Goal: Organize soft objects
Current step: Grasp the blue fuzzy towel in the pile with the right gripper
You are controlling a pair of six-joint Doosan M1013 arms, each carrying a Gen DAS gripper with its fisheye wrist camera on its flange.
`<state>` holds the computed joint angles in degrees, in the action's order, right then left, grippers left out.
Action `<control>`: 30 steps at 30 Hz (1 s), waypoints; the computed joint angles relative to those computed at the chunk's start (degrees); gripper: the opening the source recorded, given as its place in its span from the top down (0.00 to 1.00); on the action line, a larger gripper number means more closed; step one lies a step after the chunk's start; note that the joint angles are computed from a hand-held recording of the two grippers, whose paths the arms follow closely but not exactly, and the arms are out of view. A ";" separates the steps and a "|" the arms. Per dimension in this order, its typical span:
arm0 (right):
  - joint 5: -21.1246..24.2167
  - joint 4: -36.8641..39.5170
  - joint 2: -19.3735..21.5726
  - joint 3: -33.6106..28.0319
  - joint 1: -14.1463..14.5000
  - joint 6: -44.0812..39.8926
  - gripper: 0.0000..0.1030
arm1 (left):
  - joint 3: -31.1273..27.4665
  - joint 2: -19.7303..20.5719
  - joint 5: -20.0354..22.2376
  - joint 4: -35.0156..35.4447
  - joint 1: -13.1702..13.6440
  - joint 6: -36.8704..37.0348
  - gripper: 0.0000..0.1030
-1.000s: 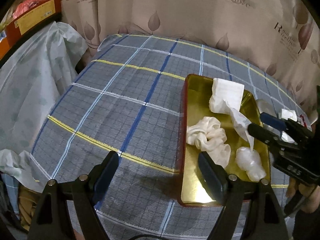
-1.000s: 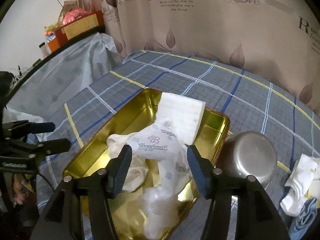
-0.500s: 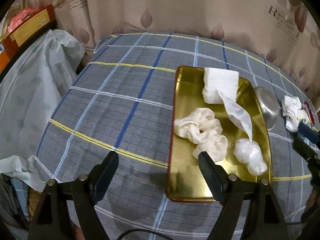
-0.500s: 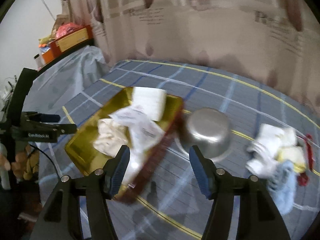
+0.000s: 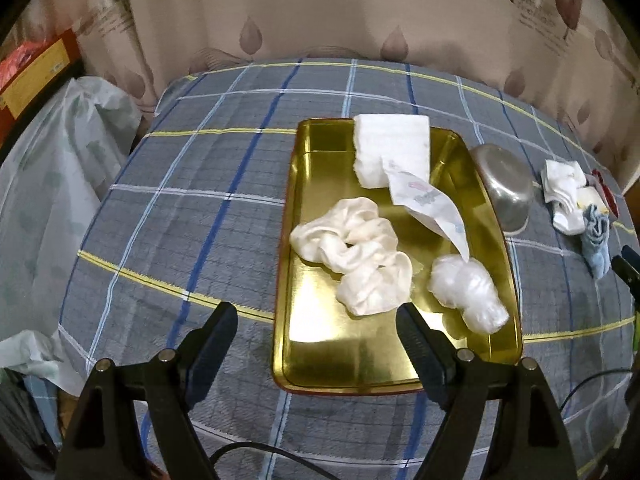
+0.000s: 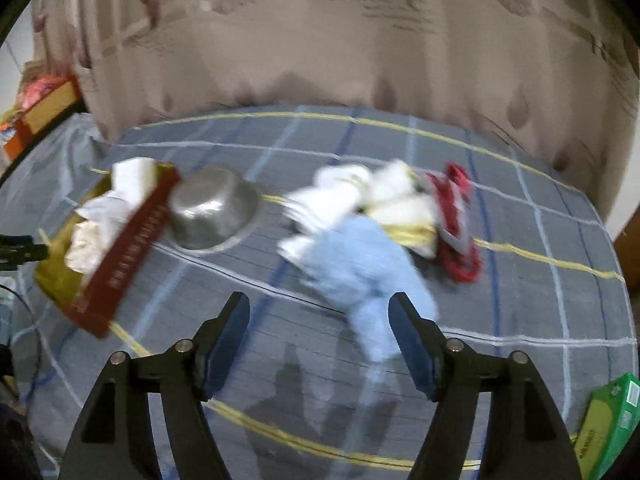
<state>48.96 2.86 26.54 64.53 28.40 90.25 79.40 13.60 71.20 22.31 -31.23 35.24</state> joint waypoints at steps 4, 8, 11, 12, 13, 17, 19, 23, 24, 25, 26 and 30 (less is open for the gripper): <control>1.34 -1.54 1.08 -0.34 -1.01 0.48 0.33 | -0.64 0.54 -0.30 -0.38 -0.40 0.25 0.19; 1.65 -1.36 2.20 -0.84 -1.68 0.04 0.30 | -1.82 1.49 -0.08 -1.13 -0.68 1.09 0.19; 1.23 -0.42 2.90 -1.09 -2.04 0.09 0.30 | -3.33 2.60 0.41 -1.09 -1.15 2.43 0.19; 1.43 0.16 3.27 -1.38 -2.16 -0.27 0.30 | -4.10 3.14 0.51 -1.13 -1.36 3.30 0.19; 1.64 0.65 3.61 -1.67 -2.24 -0.61 0.30 | -4.57 3.47 0.65 -1.13 -1.50 3.71 0.19; 1.91 0.99 4.94 -2.77 -2.37 -0.77 0.30 | -7.49 5.52 0.80 -1.98 -2.10 6.56 0.19; 1.76 1.40 5.36 -3.13 -2.45 -1.20 0.37 | -8.71 6.45 0.87 -2.22 -2.37 7.53 0.19; 0.79 1.66 5.04 -2.45 -2.51 -1.04 0.57 | -11.73 8.78 1.22 -3.06 -2.87 10.30 0.19; 0.49 1.34 4.83 -2.13 -2.49 -0.78 0.63 | -12.33 9.28 1.15 -3.12 -2.99 10.84 0.19; 0.27 1.19 4.52 -1.73 -2.51 -0.63 0.65 | -13.06 9.86 1.21 -3.29 -3.16 11.47 0.19; 0.21 1.28 4.40 -1.62 -2.57 -0.57 0.67 | -13.67 10.36 1.29 -3.45 -3.26 11.96 0.19; 0.33 1.24 3.37 -0.79 -2.99 1.66 0.70 | -16.67 12.86 0.78 -4.31 -3.82 14.45 0.19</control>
